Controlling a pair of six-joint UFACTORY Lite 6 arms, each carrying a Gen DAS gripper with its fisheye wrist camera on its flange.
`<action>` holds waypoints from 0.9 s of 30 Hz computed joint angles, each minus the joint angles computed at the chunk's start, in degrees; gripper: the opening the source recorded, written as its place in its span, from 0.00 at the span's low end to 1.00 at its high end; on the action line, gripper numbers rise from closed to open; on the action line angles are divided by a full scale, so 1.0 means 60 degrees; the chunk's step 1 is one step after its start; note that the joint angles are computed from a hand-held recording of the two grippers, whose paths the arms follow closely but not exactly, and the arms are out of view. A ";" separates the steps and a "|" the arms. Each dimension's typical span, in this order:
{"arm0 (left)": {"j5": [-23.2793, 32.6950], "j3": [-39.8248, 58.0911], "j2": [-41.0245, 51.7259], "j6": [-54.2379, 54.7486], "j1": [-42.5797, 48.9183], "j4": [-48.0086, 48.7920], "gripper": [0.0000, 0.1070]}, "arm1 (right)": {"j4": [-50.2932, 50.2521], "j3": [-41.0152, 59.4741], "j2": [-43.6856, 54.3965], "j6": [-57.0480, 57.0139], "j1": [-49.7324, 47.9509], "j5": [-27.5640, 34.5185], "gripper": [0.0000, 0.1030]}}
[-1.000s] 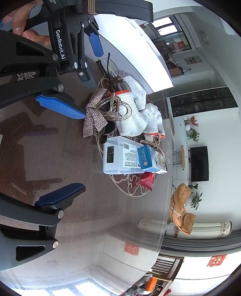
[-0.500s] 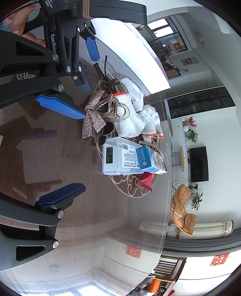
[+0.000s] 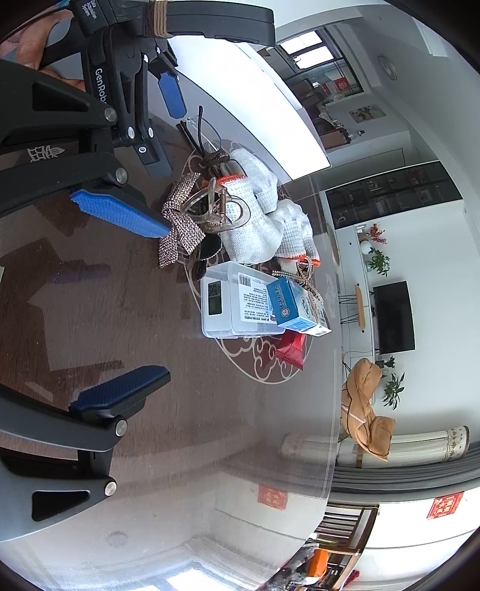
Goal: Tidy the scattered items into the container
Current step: 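Move both tools toward the scattered items on the table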
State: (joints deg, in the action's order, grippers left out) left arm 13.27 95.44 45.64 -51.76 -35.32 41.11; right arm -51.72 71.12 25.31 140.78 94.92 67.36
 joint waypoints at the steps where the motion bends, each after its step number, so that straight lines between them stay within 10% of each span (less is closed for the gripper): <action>1: 0.0092 0.0051 0.0028 -0.0099 -0.0076 0.0237 0.96 | 0.0023 -0.0015 -0.0010 -0.0016 -0.0028 -0.0052 0.71; 27: 0.1053 0.1065 0.0678 0.1710 -0.0176 -0.1370 0.96 | -0.0069 -0.0329 -0.0177 0.0389 -0.0103 -0.0288 0.71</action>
State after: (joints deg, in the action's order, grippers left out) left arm 19.59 101.83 49.71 -41.50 -36.37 32.89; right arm -52.13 69.14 24.24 143.12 94.30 65.63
